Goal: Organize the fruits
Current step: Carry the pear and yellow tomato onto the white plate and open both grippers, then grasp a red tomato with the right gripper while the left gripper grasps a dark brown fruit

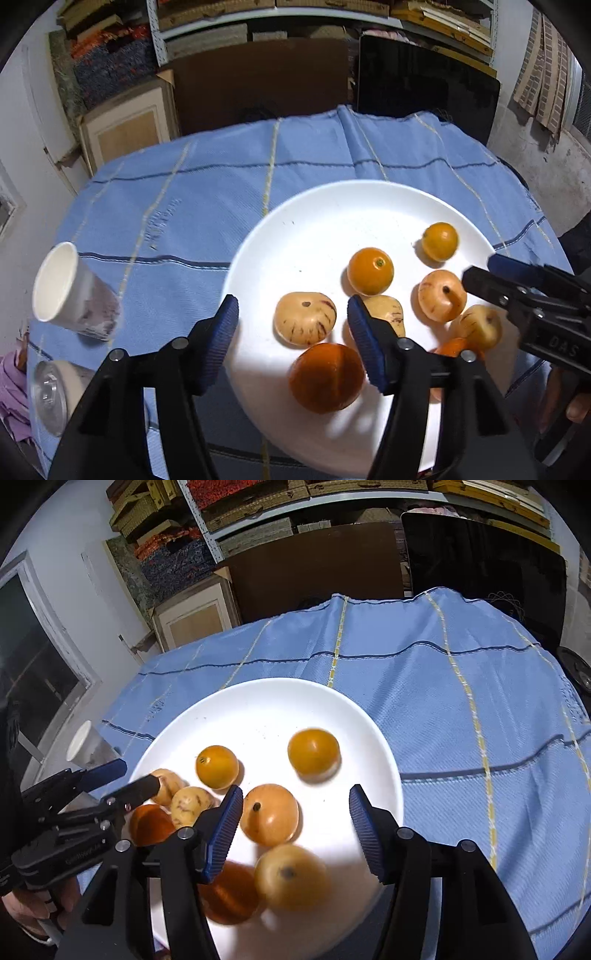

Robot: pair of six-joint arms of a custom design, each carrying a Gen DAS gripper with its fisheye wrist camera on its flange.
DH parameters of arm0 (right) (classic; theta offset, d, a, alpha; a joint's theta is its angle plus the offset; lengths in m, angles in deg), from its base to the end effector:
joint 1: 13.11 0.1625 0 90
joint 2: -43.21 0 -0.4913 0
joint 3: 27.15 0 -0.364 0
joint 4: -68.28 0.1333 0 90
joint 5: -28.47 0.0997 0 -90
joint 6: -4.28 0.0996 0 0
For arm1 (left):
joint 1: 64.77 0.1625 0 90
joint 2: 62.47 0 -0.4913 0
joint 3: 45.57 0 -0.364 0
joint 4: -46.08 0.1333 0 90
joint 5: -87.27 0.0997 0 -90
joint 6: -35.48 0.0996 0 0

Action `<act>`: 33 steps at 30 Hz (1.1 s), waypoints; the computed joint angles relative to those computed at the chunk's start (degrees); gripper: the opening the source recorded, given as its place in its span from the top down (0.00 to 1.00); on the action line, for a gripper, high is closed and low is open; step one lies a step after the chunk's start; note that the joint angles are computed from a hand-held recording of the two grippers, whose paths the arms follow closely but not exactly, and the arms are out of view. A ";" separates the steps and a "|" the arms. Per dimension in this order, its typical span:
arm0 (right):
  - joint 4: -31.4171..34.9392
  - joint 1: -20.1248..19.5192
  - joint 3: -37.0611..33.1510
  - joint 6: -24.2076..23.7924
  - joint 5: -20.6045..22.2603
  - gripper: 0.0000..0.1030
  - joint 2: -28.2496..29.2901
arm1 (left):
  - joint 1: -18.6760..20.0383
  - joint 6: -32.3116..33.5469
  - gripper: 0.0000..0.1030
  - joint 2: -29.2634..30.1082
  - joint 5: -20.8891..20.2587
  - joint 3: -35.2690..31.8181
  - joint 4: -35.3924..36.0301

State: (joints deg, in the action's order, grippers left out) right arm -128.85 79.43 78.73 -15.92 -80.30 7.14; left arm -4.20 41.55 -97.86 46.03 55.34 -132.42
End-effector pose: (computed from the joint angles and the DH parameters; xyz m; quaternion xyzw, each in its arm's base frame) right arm 0.1304 -0.6541 0.0956 0.1331 -0.9267 0.2882 0.2011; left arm -0.1473 -0.6848 0.0942 0.1938 0.8752 -0.2596 0.3594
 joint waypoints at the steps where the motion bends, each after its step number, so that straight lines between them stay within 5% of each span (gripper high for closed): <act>1: -0.19 -0.11 0.95 0.26 0.62 0.41 -0.69 | -0.23 -0.78 0.42 -0.70 -0.17 0.78 -0.12; 13: -12.72 0.40 18.66 -0.67 0.99 0.30 -6.20 | -5.46 -4.09 0.25 -7.74 1.53 18.27 -9.12; 19: -22.96 0.77 27.32 -2.69 -0.88 0.29 -4.06 | -7.79 -7.68 0.24 -9.41 1.33 26.95 -12.45; 33: -33.19 2.20 34.01 -6.80 -2.76 0.29 1.79 | -11.48 -18.38 0.17 -10.20 -0.37 39.31 -17.71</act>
State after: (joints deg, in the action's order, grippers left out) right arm -162.03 81.63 112.74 -22.72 -83.07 8.93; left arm -15.68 23.17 -108.06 45.65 94.64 -150.13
